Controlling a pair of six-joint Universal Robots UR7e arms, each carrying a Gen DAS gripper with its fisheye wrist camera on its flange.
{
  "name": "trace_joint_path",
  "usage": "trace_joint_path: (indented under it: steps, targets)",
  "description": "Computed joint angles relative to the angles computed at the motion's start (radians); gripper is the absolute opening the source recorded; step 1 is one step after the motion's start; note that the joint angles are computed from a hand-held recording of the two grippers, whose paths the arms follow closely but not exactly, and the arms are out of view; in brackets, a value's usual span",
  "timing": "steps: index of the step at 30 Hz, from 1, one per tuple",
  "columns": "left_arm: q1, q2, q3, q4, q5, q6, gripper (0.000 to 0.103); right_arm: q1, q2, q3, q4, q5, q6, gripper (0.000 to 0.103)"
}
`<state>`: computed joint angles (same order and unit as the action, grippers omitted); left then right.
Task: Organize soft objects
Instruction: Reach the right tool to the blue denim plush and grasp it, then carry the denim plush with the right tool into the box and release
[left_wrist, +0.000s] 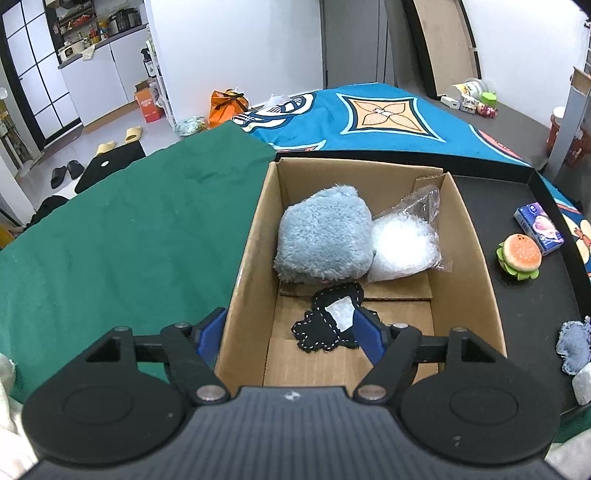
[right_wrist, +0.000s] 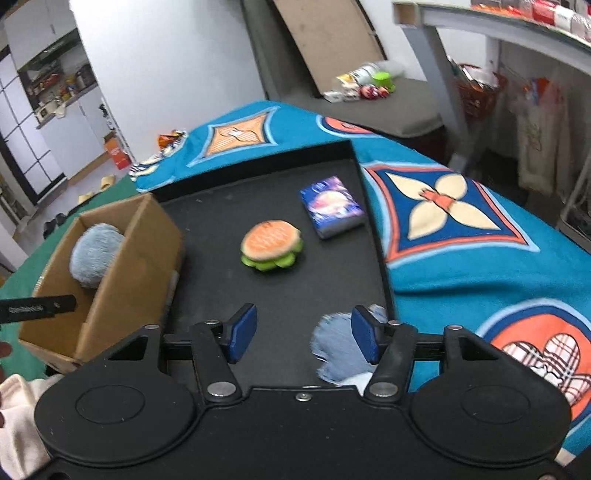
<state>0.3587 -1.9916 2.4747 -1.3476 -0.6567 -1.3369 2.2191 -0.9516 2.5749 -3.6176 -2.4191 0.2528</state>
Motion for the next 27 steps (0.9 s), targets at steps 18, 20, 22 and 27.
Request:
trace_joint_path:
  steps: [18,20,22,27]
  targets:
    - [0.046,0.157,-0.037,-0.003,0.009,-0.019,0.085,-0.152,-0.004,0.007,0.1,0.109,-0.001,0.054]
    - [0.048,0.161,-0.042,-0.002,0.007,-0.021,0.085,-0.151,-0.011,-0.01,0.168,0.1,-0.006,0.053]
    - [0.052,0.157,-0.045,-0.012,0.004,-0.012,0.085,-0.141,-0.008,-0.029,0.221,0.076,-0.025,0.047]
    - [0.061,0.143,-0.044,-0.036,0.006,0.041,0.085,-0.136,-0.032,-0.047,0.317,0.059,-0.052,0.038]
